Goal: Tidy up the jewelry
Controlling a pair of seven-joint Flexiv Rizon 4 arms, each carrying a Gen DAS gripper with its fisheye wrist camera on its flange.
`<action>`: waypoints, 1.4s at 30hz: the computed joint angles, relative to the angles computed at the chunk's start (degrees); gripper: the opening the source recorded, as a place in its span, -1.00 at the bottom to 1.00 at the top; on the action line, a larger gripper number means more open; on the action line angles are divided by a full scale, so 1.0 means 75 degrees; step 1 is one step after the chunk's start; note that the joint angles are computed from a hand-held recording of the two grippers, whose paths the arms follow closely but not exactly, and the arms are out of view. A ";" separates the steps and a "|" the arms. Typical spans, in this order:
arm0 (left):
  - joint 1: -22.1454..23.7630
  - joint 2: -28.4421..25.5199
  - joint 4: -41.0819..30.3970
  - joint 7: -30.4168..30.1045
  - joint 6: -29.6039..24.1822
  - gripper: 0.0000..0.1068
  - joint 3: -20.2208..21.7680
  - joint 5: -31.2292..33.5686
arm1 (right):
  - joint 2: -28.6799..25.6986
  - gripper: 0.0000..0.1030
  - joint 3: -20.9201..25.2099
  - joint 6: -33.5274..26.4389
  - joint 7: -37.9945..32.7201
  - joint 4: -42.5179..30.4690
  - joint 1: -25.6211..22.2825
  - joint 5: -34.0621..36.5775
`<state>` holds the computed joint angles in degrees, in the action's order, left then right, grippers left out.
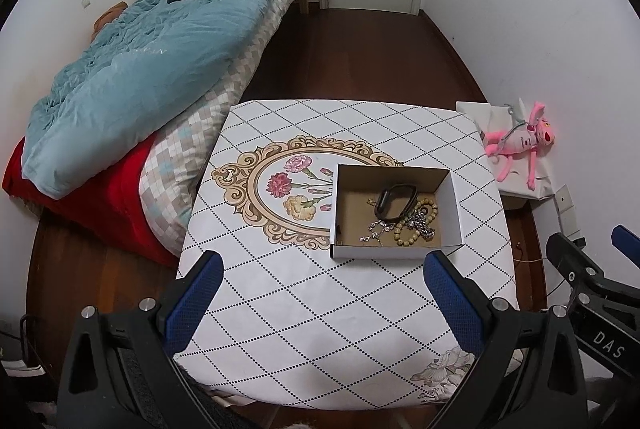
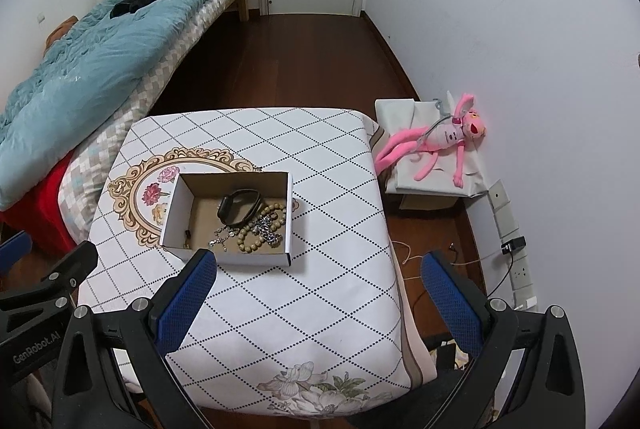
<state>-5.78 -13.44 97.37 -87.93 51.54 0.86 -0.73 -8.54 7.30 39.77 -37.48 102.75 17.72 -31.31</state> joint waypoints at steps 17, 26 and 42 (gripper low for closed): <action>0.0024 0.0010 -0.0015 -0.0021 -0.0012 0.92 0.0009 0.0026 | -0.0032 1.00 0.0015 0.0037 -0.0093 -0.0023 0.0015 0.0198; 0.0020 0.0020 -0.0005 -0.0039 -0.0039 0.92 0.0012 0.0036 | -0.0053 1.00 0.0021 0.0015 -0.0153 -0.0059 0.0038 0.0224; 0.0079 0.0056 0.0085 0.0085 -0.0016 0.92 0.0011 -0.0061 | -0.0056 1.00 0.0023 0.0004 -0.0197 -0.0084 0.0060 0.0241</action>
